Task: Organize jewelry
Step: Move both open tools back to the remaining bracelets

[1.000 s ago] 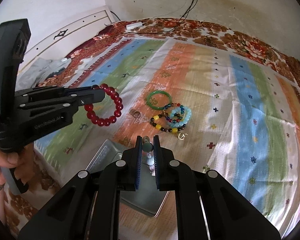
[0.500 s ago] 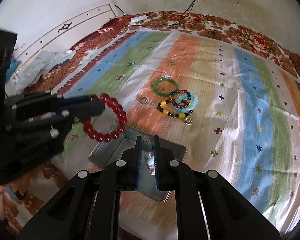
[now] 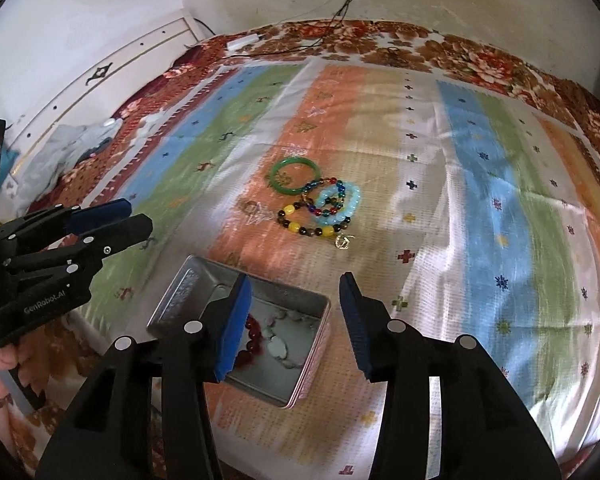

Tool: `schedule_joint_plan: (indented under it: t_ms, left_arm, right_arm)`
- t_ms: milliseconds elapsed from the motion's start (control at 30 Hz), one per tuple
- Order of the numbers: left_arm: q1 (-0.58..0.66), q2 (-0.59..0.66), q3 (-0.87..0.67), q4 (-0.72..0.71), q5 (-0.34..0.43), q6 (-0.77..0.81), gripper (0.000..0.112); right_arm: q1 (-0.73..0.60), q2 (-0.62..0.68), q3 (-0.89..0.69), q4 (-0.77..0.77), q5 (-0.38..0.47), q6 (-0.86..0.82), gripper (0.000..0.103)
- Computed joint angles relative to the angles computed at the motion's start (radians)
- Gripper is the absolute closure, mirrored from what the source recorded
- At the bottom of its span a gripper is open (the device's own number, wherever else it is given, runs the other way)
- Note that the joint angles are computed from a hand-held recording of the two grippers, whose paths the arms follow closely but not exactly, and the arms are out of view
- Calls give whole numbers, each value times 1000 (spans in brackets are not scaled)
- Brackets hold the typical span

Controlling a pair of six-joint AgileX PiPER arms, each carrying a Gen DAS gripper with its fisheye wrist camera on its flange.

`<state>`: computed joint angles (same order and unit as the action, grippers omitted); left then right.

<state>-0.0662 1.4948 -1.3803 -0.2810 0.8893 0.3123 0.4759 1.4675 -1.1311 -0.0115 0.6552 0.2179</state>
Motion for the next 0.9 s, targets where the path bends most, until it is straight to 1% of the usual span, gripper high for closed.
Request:
schedule_joint_plan:
  t_ms: [67, 167, 200, 267, 400, 500, 567, 900]
  left_arm:
    - [2, 9, -13, 9, -11, -17, 68]
    - [-26, 10, -18, 104, -64, -101, 59]
    - [-41, 13, -24, 140, -85, -131, 59]
    - [-57, 34, -45, 173, -97, -155, 59]
    - [-56, 92, -109, 150, -70, -138, 59]
    - [-44, 118, -140, 113, -46, -114, 54]
    - [-34, 142, -168, 89, -21, -101, 54]
    - [-49, 250, -285, 137, 10, -129, 54]
  right_arm:
    - [-6, 6, -6, 1, -4, 3, 57]
    - [-10, 16, -12, -20, -16, 28, 57]
    - [-9, 23, -15, -51, -21, 60, 57]
    - [-18, 34, -23, -61, -32, 76, 57]
    - [-46, 61, -45, -50, -45, 76, 57]
    - [-63, 92, -73, -38, -44, 69, 57]
    - [-71, 112, -93, -22, -41, 49, 57]
    - [-97, 200, -178, 57, -27, -30, 57]
